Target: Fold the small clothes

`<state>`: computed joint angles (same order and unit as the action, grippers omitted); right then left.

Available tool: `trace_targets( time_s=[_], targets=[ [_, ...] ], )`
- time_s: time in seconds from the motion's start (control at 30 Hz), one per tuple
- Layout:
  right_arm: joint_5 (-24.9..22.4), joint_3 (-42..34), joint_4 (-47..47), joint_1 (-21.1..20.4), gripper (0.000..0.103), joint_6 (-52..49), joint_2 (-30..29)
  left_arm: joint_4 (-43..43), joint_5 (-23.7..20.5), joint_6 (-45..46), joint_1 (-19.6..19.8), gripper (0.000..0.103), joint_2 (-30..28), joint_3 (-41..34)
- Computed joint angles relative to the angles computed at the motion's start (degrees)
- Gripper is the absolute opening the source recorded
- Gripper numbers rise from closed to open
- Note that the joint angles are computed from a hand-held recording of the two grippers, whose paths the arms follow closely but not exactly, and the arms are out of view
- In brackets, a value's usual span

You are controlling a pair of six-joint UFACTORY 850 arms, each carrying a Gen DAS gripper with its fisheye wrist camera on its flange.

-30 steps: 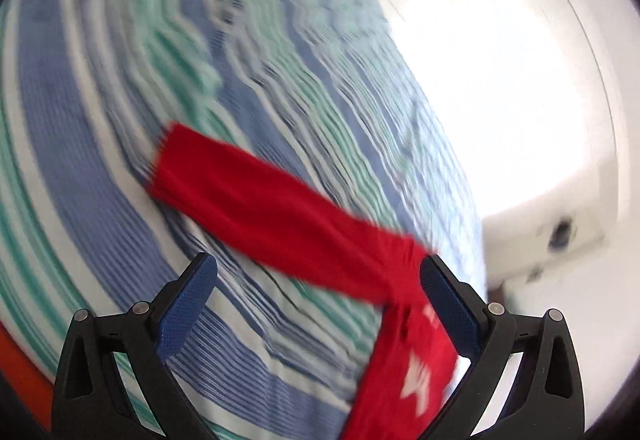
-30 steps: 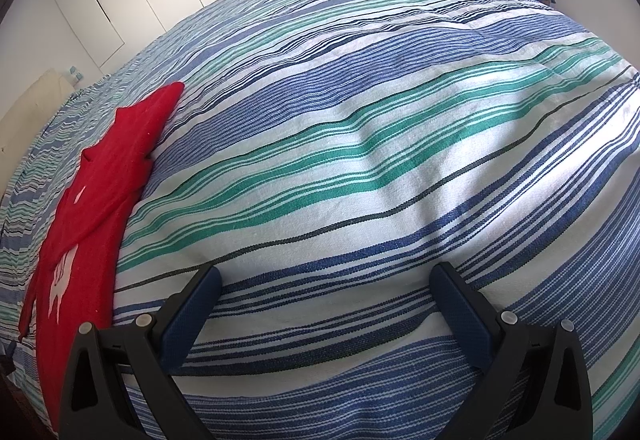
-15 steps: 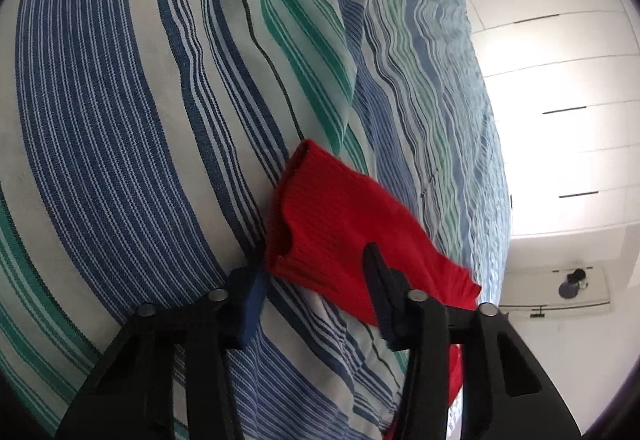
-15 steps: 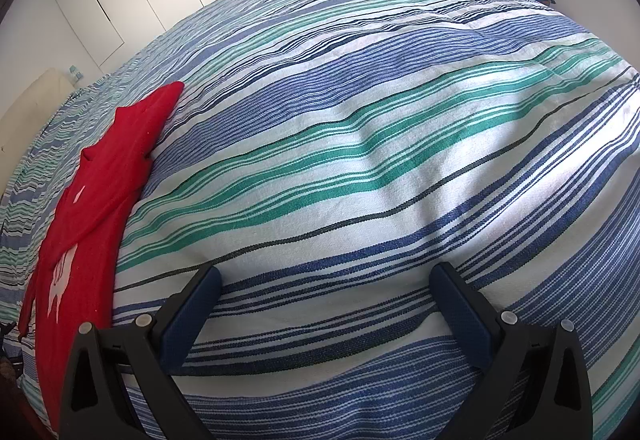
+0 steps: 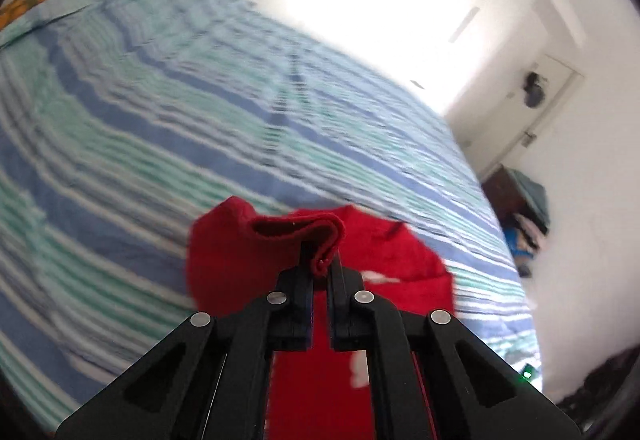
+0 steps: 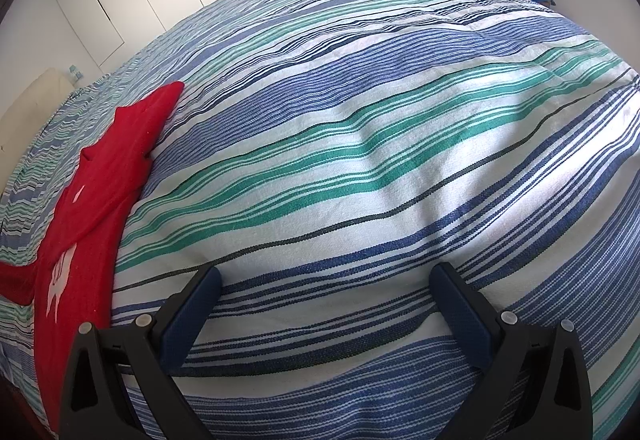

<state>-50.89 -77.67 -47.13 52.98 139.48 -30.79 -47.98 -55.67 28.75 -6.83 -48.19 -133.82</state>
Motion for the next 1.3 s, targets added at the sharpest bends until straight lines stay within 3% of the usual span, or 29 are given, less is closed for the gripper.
trace_targets(
  time_s=[0.07, 0.17, 0.2, 0.23, 0.27, 0.33, 0.4, 0.5, 0.63, 0.73, 0.87, 0.93, 1.03, 1.07, 1.1, 1.13, 1.17, 1.3],
  targets=[
    [0.1, 0.0, -0.2, 0.0, 0.103, 0.3, 0.0, -5.3, -2.2, 5.0, -4.0, 0.003, 1.4, 1.7],
    [0.2, 0.2, -0.6, 0.0, 0.103, 0.7, 0.1, -5.9, -3.9, 8.6, -10.1, 0.005, 2.9, 6.3],
    [0.2, 0.3, -0.6, 0.1, 0.103, 0.8, 0.1, -4.0, -4.7, 7.9, -11.9, 0.016, 2.0, 6.7],
    [0.2, 0.3, -0.6, 0.1, 0.103, 0.8, 0.1, -0.9, -6.0, 6.5, -13.7, 0.041, 1.4, 7.8],
    [0.3, 0.3, -0.6, 0.1, 0.103, 0.8, 0.2, 3.9, -6.7, 3.9, -15.3, 0.048, 1.3, 10.2],
    [0.3, 0.4, -0.7, 0.1, 0.103, 0.9, 0.2, 6.4, -7.7, 4.4, -14.9, 0.035, 4.5, 20.0],
    [0.3, 0.5, -0.8, 0.2, 0.103, 1.1, 0.4, 3.6, -9.0, 8.1, -12.4, 0.035, 8.7, 28.8],
    [0.4, 0.8, -1.2, 0.3, 0.103, 1.6, 0.6, 5.9, -4.9, 9.6, -8.1, 0.036, 13.3, 34.8],
    [-0.1, 0.1, 0.0, 0.1, 0.103, -0.2, 0.2, 14.3, 1.7, 0.6, -3.8, 0.045, 7.8, 25.5],
    [-0.4, -0.4, 0.6, 0.0, 0.103, -1.1, -0.2, 20.3, -0.8, -5.5, -3.1, 0.045, 0.2, 14.9],
    [-0.5, -0.5, 0.7, -0.1, 0.103, -1.3, -0.3, 17.6, -4.3, -1.9, -4.6, 0.045, -7.3, 5.1],
    [-0.5, -0.6, 0.7, -0.1, 0.103, -1.4, -0.3, 18.6, -3.8, -4.2, -5.9, 0.045, -11.3, -1.1],
    [-0.5, -0.5, 0.9, -0.1, 0.103, -1.6, -0.2, 21.1, -0.5, -8.0, -6.7, 0.049, -13.4, -4.1],
    [-0.5, -0.5, 0.9, -0.1, 0.103, -1.6, -0.2, 22.1, 1.7, -9.2, -6.8, 0.048, -12.9, -3.0],
    [-0.5, -0.5, 0.9, -0.1, 0.103, -1.6, -0.2, 21.9, 3.5, -9.7, -6.8, 0.035, -12.9, -2.3],
    [-0.5, -0.5, 0.9, -0.1, 0.103, -1.6, -0.2, 20.8, 5.1, -9.9, -6.7, 0.01, -12.9, -1.9],
    [-0.5, -0.5, 0.9, -0.1, 0.103, -1.6, -0.2, 20.0, 6.3, -10.8, -6.5, 0.004, -12.8, -1.4],
    [-0.9, -0.9, 1.6, -0.2, 0.103, -2.7, -0.6, 21.9, 13.3, -10.8, -6.2, 0.003, -7.6, 8.3]
  ],
)
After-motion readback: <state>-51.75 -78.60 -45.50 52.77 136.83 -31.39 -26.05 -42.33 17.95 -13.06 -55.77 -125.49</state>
